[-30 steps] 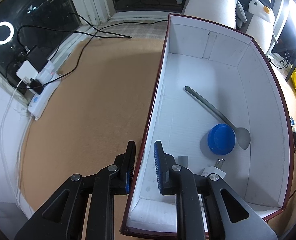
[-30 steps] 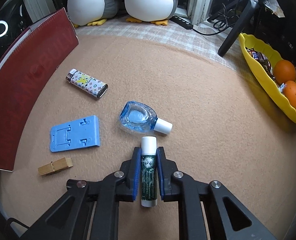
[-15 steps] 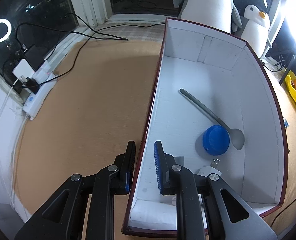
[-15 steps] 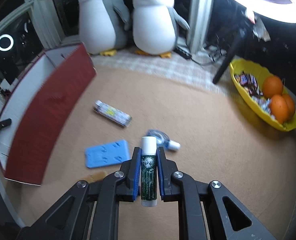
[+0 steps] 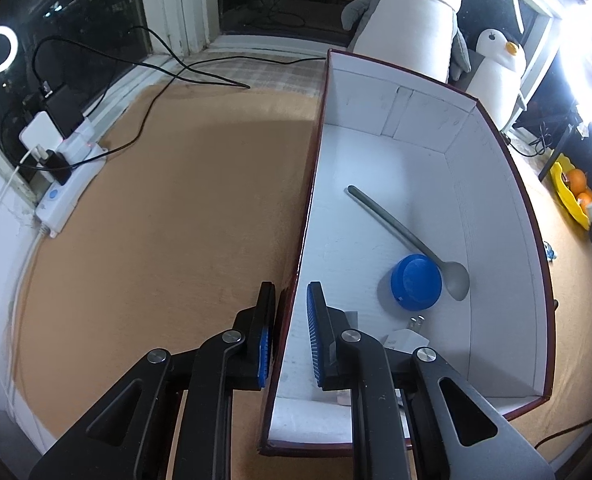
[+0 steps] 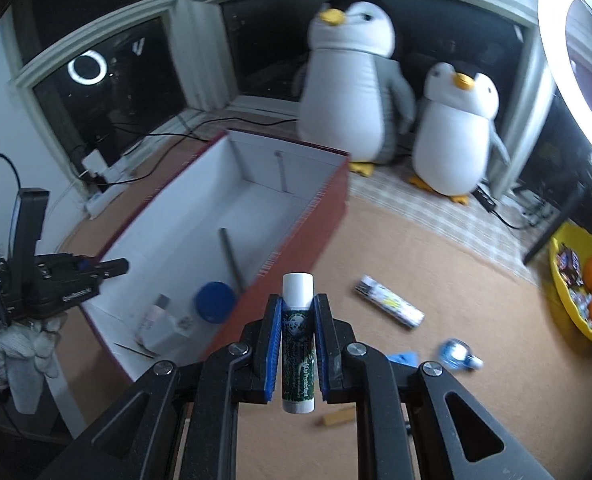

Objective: Organize rigid objects
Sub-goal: 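Carry the green tube into the box and open the right gripper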

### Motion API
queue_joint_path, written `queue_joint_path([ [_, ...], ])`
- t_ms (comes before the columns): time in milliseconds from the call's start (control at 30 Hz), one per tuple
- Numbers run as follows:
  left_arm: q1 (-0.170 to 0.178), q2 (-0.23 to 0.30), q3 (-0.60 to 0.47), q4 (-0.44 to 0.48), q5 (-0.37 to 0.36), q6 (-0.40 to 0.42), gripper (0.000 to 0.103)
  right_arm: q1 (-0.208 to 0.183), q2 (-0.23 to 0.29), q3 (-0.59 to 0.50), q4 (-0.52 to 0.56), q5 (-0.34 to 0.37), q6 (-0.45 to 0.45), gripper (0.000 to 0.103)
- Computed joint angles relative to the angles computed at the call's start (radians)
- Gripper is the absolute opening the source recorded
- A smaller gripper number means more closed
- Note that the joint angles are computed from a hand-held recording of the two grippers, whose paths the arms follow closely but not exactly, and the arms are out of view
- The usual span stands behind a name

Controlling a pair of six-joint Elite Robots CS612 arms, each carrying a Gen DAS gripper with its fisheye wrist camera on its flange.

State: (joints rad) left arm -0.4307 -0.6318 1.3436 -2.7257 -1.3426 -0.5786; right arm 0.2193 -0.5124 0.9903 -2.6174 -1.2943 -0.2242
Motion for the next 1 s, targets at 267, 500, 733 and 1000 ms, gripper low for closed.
queue_joint_path([
  [267,0.001,-0.004,0.012,-0.030,-0.002,0.001,0.011,0.038,0.026,-0.052,0.049,0.031,-0.051,0.014],
  [500,0.001,-0.010,0.027,-0.058,-0.006,0.003,0.010,0.060,0.049,-0.092,0.098,0.032,-0.063,0.014],
  [733,-0.003,-0.015,0.038,-0.076,0.003,0.014,0.010,0.073,0.072,-0.125,0.149,0.019,-0.054,0.014],
  [1000,-0.005,-0.016,0.044,-0.090,0.009,0.019,0.010,0.080,0.078,-0.130,0.174,-0.008,-0.055,0.014],
])
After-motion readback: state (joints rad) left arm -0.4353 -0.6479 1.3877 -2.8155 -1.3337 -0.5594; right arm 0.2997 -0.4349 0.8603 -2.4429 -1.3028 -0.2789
